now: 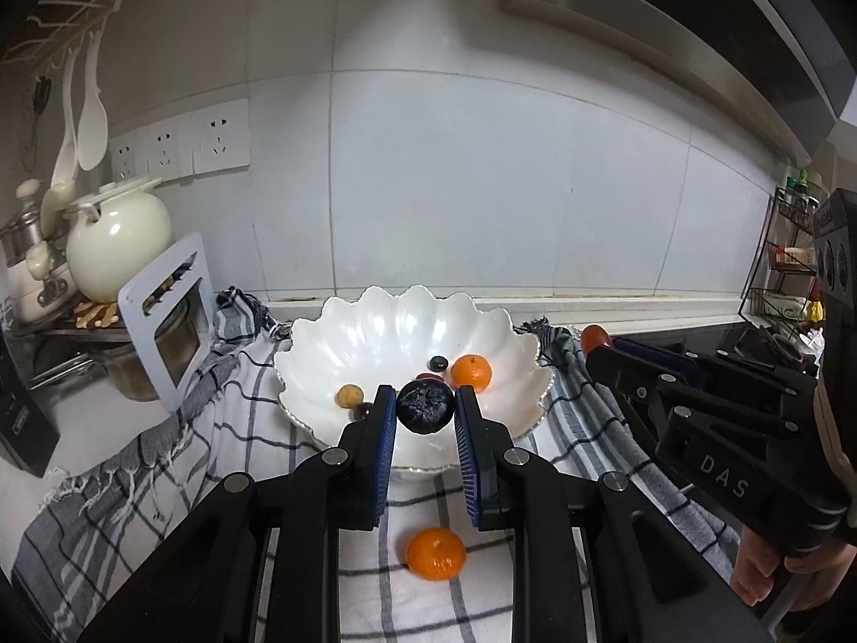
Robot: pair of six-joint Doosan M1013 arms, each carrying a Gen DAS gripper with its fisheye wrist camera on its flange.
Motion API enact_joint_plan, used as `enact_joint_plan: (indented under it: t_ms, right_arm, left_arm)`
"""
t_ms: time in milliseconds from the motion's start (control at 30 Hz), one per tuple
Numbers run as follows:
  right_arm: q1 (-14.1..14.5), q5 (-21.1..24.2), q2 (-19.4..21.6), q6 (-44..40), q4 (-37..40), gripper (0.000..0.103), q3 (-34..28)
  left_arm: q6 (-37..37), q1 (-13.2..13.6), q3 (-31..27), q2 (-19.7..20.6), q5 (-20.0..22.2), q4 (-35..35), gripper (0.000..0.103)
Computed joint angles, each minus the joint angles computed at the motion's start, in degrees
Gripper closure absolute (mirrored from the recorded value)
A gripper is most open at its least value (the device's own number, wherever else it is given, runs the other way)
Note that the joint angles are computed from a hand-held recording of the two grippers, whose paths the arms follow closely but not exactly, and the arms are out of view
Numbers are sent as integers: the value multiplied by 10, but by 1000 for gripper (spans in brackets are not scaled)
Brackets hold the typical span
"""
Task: Organize fruits
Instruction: 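Lift and carry the blueberry and date over the white bowl with both tools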
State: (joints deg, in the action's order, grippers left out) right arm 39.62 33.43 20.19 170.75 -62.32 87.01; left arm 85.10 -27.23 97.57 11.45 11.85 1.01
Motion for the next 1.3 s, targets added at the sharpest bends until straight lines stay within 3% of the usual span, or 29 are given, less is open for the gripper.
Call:
enact_joint_plan:
  t_ms: [67,600,933,1300]
  right_arm:
    - [-4,1,6,-19,17,88,-9]
    - [-43,12,55,-160,197,88,-71]
    - [-60,33,80,-221,274,88,-98]
    - [-68,65,96,-243,307,87,-112]
  left_arm:
    - [28,3,-11,9,10,-32,80]
    - [92,17,-90,77,90,-96,80]
    - [91,18,-133,116,149,-82,80]
    - [90,19,-164,146,207,-76,79]
